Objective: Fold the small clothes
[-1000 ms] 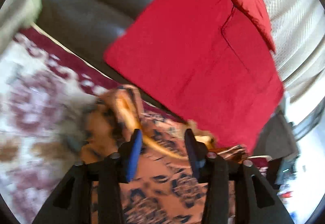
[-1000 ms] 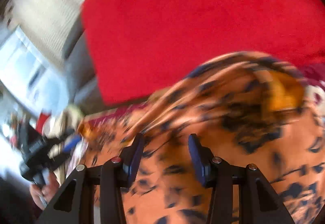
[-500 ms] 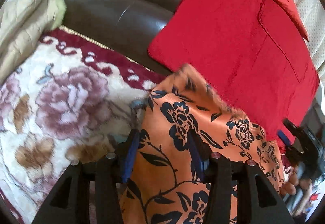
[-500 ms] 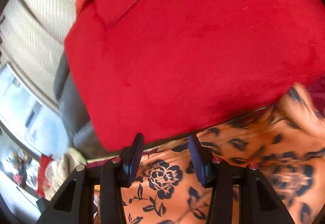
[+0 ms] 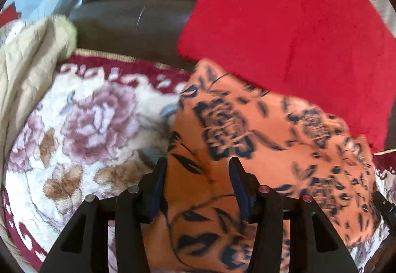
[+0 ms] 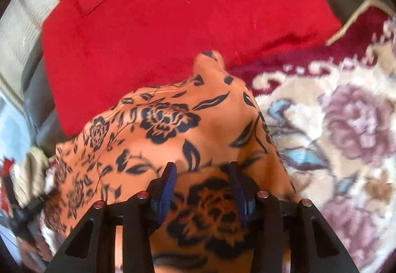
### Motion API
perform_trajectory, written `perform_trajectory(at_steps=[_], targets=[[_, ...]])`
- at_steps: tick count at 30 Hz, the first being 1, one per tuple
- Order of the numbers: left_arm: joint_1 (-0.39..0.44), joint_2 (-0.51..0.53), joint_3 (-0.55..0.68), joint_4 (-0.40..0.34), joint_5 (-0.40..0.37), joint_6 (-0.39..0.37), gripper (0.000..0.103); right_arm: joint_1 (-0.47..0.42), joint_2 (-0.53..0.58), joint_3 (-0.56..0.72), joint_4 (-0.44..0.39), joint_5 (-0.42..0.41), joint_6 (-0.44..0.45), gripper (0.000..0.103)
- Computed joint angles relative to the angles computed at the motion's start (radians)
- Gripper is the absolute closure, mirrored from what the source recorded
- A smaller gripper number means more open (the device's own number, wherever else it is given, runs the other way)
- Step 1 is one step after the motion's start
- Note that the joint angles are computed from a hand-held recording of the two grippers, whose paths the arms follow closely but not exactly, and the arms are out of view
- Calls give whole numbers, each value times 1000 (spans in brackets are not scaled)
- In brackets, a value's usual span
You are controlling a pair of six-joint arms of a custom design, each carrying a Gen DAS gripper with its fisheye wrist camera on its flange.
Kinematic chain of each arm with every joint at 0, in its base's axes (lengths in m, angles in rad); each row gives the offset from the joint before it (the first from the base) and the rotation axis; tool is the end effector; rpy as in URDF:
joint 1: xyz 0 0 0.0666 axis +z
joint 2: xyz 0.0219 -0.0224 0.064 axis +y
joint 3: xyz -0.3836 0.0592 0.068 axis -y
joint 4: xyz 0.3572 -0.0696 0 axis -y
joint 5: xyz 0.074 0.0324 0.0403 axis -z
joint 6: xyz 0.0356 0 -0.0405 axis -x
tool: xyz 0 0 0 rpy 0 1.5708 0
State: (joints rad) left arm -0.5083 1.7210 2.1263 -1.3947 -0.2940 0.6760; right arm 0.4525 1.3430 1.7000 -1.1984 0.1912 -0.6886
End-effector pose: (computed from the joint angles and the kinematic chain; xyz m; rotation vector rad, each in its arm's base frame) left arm 0.4713 -0.2512 0.5501 -0.3196 2.4807 -0.1103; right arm 0.3707 0.1722 0.5631 0.3718 2.3852 0.3027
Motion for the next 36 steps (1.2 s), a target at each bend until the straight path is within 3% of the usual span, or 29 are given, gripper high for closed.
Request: perform_trajectory(at_steps=[1, 3, 5, 7, 10, 15, 25, 36], targets=[[-19, -1, 11, 4, -25, -16, 49, 22, -6, 18, -2, 30, 15, 55], [-59, 6, 35, 12, -60, -50, 33, 81, -17, 30, -9, 117, 38, 54], [-101, 22, 55, 7, -77, -72, 24, 130, 28, 90, -81, 191, 43, 46], [-124, 47, 82, -21, -79, -86, 24, 166, 84, 121, -164, 248, 43, 42], [-154, 97, 124, -94, -115, -107, 23, 207, 95, 90, -145, 383, 87, 41], [-159, 120, 118, -110, -100, -145, 22, 189, 84, 68, -112, 368, 78, 38], [-153, 146, 126, -102, -115, -189, 18, 197, 107, 94, -136, 410, 107, 37], [-171, 155, 144, -119, -137, -197, 16, 198, 109, 96, -136, 420, 126, 37]])
